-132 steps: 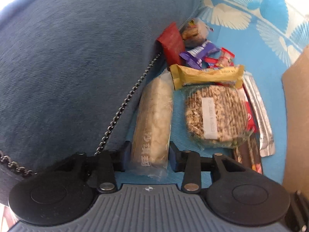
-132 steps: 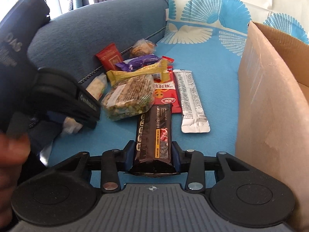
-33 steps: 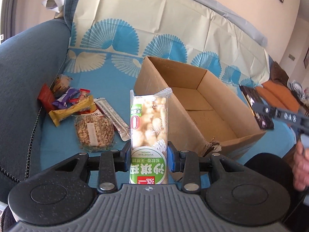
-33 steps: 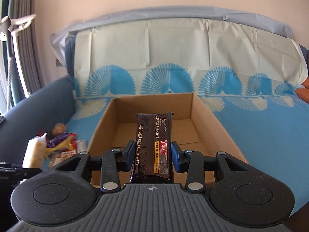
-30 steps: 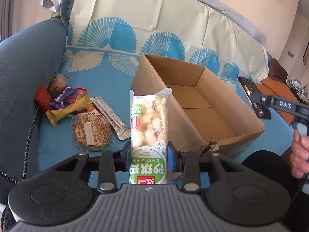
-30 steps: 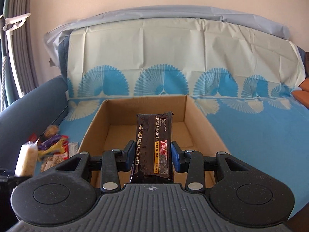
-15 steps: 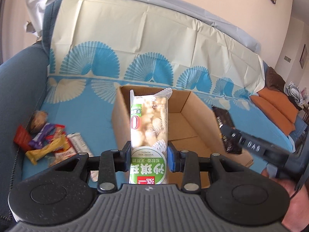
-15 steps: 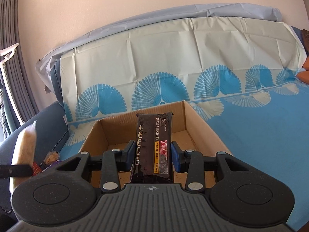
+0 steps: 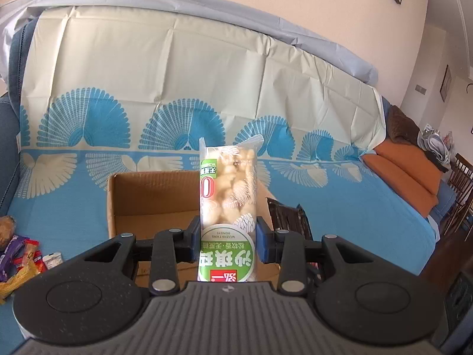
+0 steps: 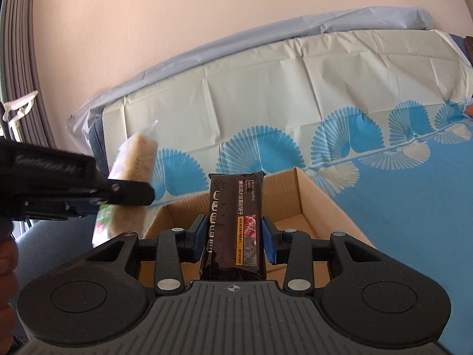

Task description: Organize snacks

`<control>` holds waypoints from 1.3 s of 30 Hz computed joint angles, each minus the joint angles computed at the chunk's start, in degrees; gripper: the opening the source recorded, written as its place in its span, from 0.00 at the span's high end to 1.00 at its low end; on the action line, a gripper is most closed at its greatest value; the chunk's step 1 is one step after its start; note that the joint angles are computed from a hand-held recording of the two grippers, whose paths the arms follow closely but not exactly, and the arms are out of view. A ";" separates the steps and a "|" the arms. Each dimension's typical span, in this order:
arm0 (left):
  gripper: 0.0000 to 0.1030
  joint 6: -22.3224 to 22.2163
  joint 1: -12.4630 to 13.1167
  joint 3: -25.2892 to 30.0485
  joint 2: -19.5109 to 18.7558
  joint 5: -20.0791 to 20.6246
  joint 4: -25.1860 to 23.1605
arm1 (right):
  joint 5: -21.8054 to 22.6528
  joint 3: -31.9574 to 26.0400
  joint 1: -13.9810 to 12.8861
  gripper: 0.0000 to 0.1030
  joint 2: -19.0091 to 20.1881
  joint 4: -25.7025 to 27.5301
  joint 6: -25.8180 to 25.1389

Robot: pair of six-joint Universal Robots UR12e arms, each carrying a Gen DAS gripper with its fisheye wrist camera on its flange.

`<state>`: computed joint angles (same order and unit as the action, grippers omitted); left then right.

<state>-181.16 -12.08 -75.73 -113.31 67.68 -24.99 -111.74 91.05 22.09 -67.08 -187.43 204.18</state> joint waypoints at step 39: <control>0.77 0.03 5.95 -12.78 7.59 -1.40 -1.02 | -3.20 -0.89 1.42 0.30 -0.04 2.72 -0.22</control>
